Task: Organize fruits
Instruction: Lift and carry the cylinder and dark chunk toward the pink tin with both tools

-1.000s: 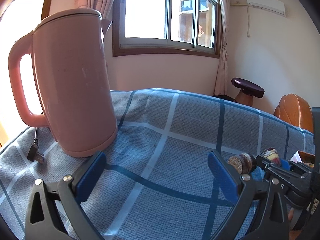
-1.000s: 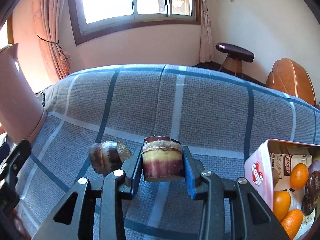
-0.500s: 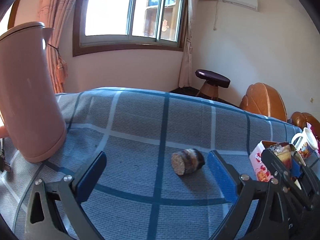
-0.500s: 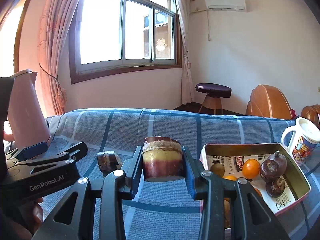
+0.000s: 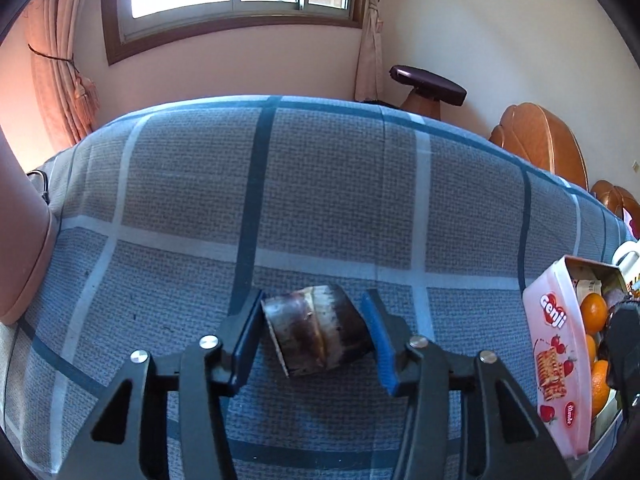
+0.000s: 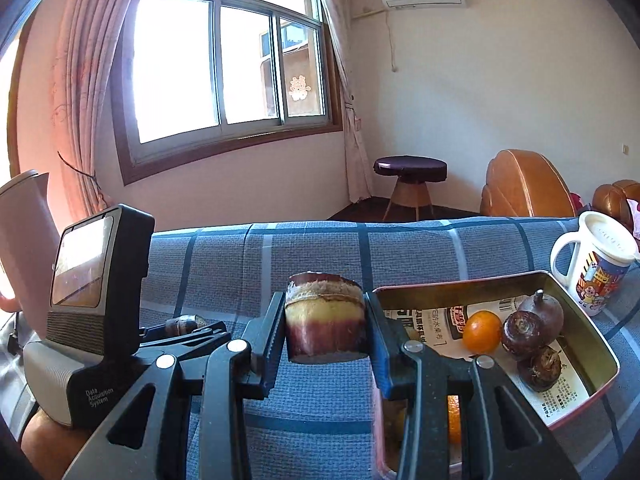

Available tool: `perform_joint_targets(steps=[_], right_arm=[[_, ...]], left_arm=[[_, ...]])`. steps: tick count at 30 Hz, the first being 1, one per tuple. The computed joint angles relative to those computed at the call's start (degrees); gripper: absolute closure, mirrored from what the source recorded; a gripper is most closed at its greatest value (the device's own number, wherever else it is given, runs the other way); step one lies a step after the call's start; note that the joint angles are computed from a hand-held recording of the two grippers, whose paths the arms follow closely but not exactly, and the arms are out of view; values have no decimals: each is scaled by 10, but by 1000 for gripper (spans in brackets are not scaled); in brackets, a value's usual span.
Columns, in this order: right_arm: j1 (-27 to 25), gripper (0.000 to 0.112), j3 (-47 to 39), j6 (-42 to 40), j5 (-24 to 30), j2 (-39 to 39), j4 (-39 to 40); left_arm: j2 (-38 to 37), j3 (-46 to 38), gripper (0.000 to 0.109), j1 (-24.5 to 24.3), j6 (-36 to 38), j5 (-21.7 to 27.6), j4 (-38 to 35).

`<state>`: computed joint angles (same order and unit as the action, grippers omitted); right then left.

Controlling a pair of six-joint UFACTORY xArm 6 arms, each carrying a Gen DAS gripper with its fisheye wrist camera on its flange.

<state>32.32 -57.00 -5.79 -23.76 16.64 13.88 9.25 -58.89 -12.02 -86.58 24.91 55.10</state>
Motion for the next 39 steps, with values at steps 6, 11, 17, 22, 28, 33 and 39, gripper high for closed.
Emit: perform_joint_targets(steps=[6,11,17,22,28,33,39], right_arm=[[-9,73,11,60,-23,1,-77],[-12,73,31,97,-64,-3,-134],[2,73,49,68,-97,-7,-113],[8,73,68,48,-110,-19,-100],[21,73,93,17,-131,-31,-76],[26,73,105,13,-133,-41,-69],[28,73,121,10,-138,-53,-66]], left_arm=[[-56,49,58,-11,-94,31,86],[-127,107,58,-44,-167,133,180],[-197,172,58,-73,-243,207,237],[-218,192,58,-86,-264,234,252],[-234,209,58,-101,-282,246,262],[-244,218,58,-121,-288,267,261],[-252,226,58,-142,-296,293,258]])
